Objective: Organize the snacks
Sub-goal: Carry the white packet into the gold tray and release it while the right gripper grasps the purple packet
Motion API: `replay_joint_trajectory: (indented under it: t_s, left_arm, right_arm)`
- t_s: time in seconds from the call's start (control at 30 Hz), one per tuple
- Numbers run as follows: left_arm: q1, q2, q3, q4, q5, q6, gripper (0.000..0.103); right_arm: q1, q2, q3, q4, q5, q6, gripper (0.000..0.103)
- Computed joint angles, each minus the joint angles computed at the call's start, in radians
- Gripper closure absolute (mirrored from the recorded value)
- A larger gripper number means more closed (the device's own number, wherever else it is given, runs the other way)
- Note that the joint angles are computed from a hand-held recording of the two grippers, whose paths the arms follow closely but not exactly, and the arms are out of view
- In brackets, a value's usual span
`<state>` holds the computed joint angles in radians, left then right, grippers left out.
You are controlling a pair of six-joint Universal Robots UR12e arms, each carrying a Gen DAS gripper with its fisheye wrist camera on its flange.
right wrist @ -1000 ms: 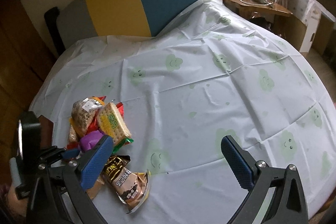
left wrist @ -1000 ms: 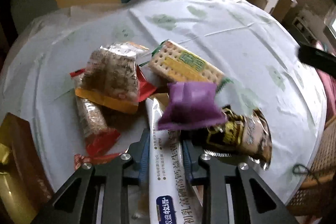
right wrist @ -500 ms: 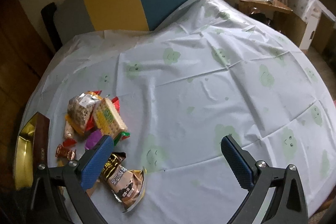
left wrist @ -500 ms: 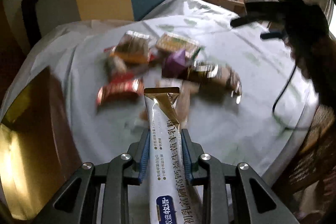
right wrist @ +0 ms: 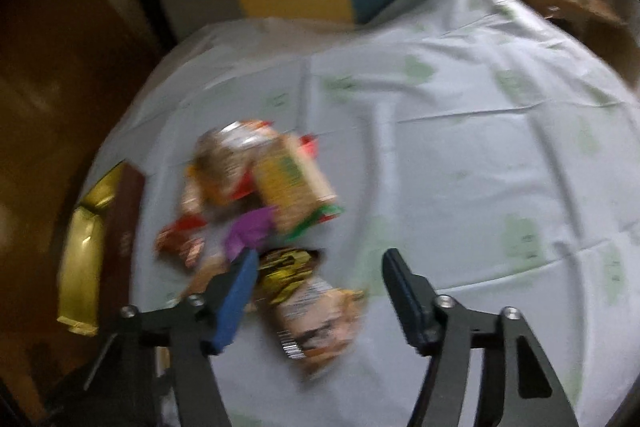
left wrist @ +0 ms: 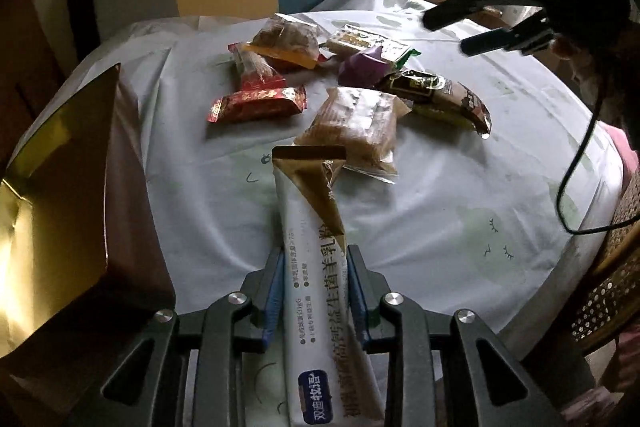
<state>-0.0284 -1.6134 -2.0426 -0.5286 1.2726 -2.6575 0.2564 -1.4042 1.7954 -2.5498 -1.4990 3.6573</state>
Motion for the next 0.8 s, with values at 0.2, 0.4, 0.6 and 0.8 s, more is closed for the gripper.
replay_joint_trajectory:
  t_s: [0.2, 0.4, 0.6, 0.8]
  left_arm:
    - [0.02, -0.008, 0.002, -0.012, -0.061, -0.009, 0.073]
    - [0.027, -0.005, -0.006, 0.001, -0.083, 0.002, 0.074]
    - [0.061, 0.013, 0.006, -0.029, -0.187, 0.0, 0.076]
    - [0.135, 0.037, 0.041, 0.004, -0.338, -0.138, 0.076]
  right_arm:
    - [0.015, 0.079, -0.074, 0.029, 0.088, 0.07, 0.04]
    - [0.04, 0.165, -0.163, 0.118, 0.01, 0.097, 0.051]
    - [0.053, 0.19, -0.176, 0.101, 0.008, 0.028, 0.062]
    - [0.04, 0.186, -0.141, 0.025, 0.051, 0.029, 0.062]
